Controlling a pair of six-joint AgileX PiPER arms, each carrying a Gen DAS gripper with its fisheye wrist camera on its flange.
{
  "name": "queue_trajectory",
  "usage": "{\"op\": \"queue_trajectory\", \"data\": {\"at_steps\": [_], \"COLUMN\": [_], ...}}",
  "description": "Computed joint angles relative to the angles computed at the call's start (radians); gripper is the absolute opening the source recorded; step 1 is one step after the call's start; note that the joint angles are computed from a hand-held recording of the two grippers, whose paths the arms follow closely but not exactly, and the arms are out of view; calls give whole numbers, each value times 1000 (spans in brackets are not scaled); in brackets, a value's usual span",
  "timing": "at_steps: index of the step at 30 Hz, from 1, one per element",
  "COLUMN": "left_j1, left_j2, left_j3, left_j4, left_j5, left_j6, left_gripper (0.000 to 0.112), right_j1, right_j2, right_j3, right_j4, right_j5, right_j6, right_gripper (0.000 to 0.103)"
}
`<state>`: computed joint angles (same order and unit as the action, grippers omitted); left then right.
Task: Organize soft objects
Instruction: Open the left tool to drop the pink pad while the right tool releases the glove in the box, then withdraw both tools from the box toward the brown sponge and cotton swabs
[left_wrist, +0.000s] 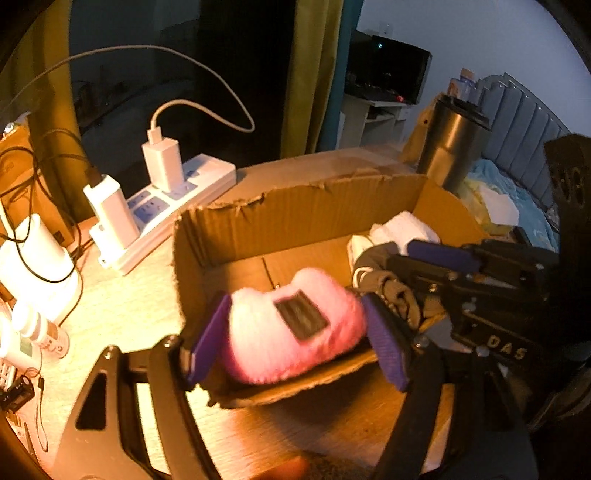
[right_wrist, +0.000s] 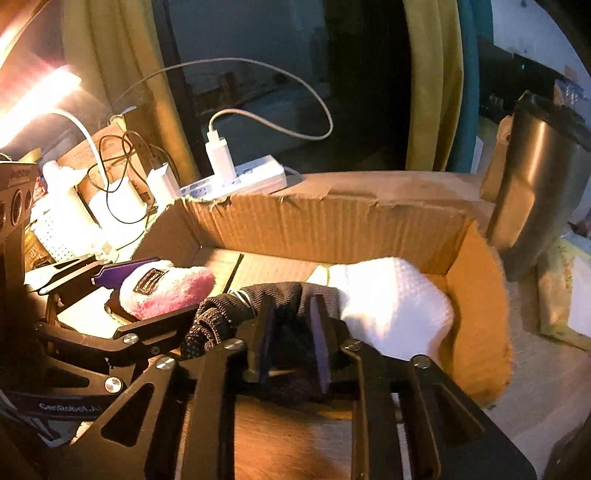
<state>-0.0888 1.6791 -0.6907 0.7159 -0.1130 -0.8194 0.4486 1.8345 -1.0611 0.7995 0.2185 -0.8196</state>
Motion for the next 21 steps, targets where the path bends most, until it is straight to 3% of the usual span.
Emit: {"op": "queue_trajectory", "data": {"at_steps": [2,12,21], "left_j1": [5,5,-28], "left_j2": [-22,-145,-293], "left_j3": [0,47,125], "left_j4": [94,193,80], "left_j5": [5,22,41], "left_j6": [-96,-193,-102], "left_gripper": [82,86,86], "right_j1": [-3,-13,21], "right_j2": [-21,-145,-279], "right_j3": [13,86,176], "right_j4": [-5,-203,-394], "right_j5": [-15,-48,-67], "right_j6": [2,202,417], "right_gripper": [36,37,38]}}
